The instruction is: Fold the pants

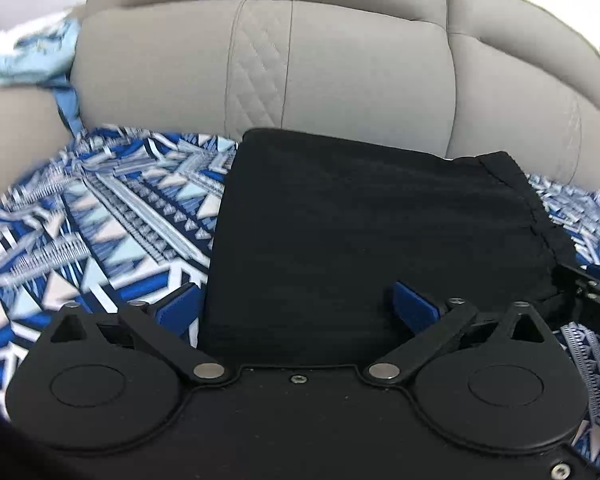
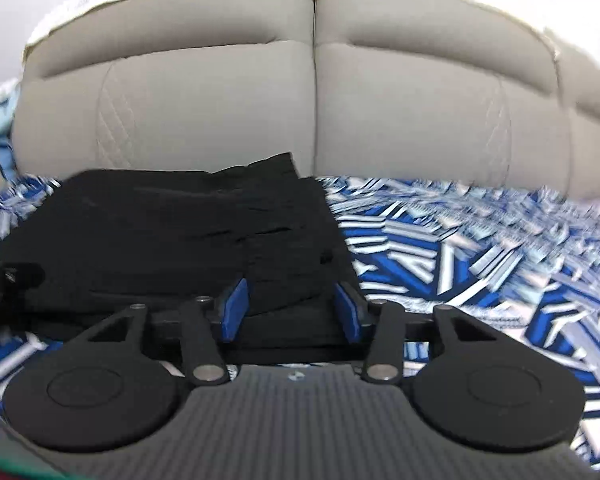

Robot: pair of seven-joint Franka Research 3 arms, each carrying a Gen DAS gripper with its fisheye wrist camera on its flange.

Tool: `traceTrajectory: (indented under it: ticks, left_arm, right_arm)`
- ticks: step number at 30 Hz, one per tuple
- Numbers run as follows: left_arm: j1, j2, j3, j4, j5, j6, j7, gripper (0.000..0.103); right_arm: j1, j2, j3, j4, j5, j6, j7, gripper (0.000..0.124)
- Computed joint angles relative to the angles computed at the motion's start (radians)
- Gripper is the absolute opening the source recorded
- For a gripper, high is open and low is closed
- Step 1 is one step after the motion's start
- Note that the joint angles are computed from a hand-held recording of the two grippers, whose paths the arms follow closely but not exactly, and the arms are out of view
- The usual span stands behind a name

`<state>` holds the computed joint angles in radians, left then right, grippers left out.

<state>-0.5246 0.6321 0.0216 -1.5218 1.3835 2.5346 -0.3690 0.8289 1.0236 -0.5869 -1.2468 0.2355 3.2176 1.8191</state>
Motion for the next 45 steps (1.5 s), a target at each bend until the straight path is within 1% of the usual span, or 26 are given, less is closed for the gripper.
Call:
traceTrajectory:
  ticks: [1,4,5,6,7,8,10,11,12,14,16,18,20,21,23,25,27,28,30,33,35,37,38,39,42,45]
  left_arm:
    - [-0.008,-0.004,0.012,-0.011,0.035,0.009,-0.033,0.103]
    - [-0.003,0.002,0.003,-0.003,0.044,0.015,-0.006,0.103]
    - [0.0,0.005,-0.003,0.003,0.031,0.014,0.009,0.103]
    - [0.0,0.008,-0.006,0.01,0.018,0.007,0.022,0.103]
    - [-0.002,0.011,-0.005,0.013,0.013,0.002,0.027,0.103]
    - [-0.002,0.011,-0.003,0.012,0.013,0.006,0.025,0.103]
    - [-0.001,0.006,-0.001,0.006,0.011,0.016,0.016,0.103]
    - [-0.002,0.004,-0.001,0.003,0.007,0.013,0.02,0.103]
    - [-0.003,0.002,-0.001,0.001,0.004,0.01,0.025,0.103]
    - [-0.011,-0.011,-0.001,-0.018,0.009,-0.001,0.015,0.103]
    - [-0.015,-0.028,-0.001,-0.044,0.029,0.001,-0.01,0.103]
    - [-0.011,-0.042,-0.012,-0.064,0.036,0.005,-0.016,0.103]
    - [-0.007,-0.05,-0.026,-0.073,0.022,-0.005,0.013,0.103]
    - [-0.008,-0.052,-0.032,-0.076,0.016,-0.012,0.027,0.103]
    - [-0.014,-0.058,-0.038,-0.088,0.017,-0.025,0.039,0.103]
    - [-0.023,-0.058,-0.047,-0.092,0.008,-0.054,0.07,0.103]
    - [-0.034,-0.052,-0.053,-0.086,-0.002,-0.089,0.111,0.103]
    - [-0.039,-0.053,-0.052,-0.089,0.007,-0.09,0.104,0.103]
    - [-0.038,-0.054,-0.052,-0.093,0.016,-0.082,0.086,0.103]
    - [-0.039,-0.049,-0.054,-0.087,0.019,-0.086,0.094,0.103]
    - [-0.039,-0.049,-0.053,-0.087,0.026,-0.082,0.09,0.103]
    - [-0.039,-0.05,-0.053,-0.089,0.03,-0.08,0.084,0.103]
    - [-0.038,-0.05,-0.054,-0.089,0.03,-0.079,0.083,0.103]
    - [-0.037,-0.051,-0.054,-0.09,0.03,-0.078,0.081,0.103]
    - [-0.031,-0.055,-0.057,-0.094,0.023,-0.069,0.079,0.103]
    - [-0.024,-0.06,-0.066,-0.092,-0.014,-0.068,0.085,0.103]
  right_arm:
    - [0.036,0.017,-0.057,-0.009,0.019,-0.002,0.031,0.065]
    - [0.133,0.072,-0.219,-0.036,0.057,-0.016,0.122,0.067]
    - [0.148,0.087,-0.25,-0.037,0.057,-0.02,0.141,0.067]
    - [0.152,0.086,-0.255,-0.044,0.043,-0.017,0.149,0.068]
    - [0.137,0.067,-0.224,-0.053,0.034,-0.003,0.134,0.068]
    - [0.106,0.037,-0.167,-0.063,0.024,0.017,0.112,0.071]
    - [0.055,0.0,-0.081,-0.08,0.038,0.055,0.08,0.078]
    - [0.031,-0.022,-0.037,-0.098,0.046,0.086,0.062,0.08]
    - [-0.005,-0.043,0.022,-0.111,0.046,0.123,0.041,0.081]
    - [-0.068,-0.09,0.134,-0.156,0.029,0.201,0.005,0.089]
    - [-0.141,-0.138,0.256,-0.208,-0.028,0.262,-0.027,0.092]
    - [-0.22,-0.17,0.373,-0.242,-0.111,0.292,-0.056,0.095]
    - [-0.274,-0.182,0.451,-0.257,-0.188,0.309,-0.096,0.102]
    - [-0.284,-0.185,0.47,-0.265,-0.216,0.325,-0.125,0.103]
    - [-0.268,-0.187,0.467,-0.279,-0.236,0.353,-0.191,0.103]
    - [-0.29,-0.193,0.504,-0.28,-0.281,0.331,-0.234,0.103]
    - [-0.297,-0.197,0.522,-0.287,-0.284,0.328,-0.269,0.103]
    - [-0.292,-0.198,0.521,-0.29,-0.271,0.332,-0.286,0.103]
    - [-0.303,-0.202,0.541,-0.297,-0.255,0.331,-0.306,0.103]
    - [-0.338,-0.2,0.588,-0.284,-0.224,0.302,-0.314,0.103]
    - [-0.374,-0.199,0.631,-0.275,-0.206,0.275,-0.313,0.103]
    - [-0.422,-0.192,0.69,-0.259,-0.203,0.243,-0.316,0.103]
    - [-0.442,-0.187,0.715,-0.254,-0.204,0.24,-0.324,0.103]
    - [-0.448,-0.184,0.726,-0.253,-0.198,0.245,-0.334,0.103]
    - [-0.428,-0.186,0.71,-0.256,-0.16,0.241,-0.383,0.103]
    - [-0.428,-0.186,0.72,-0.253,-0.157,0.224,-0.443,0.103]
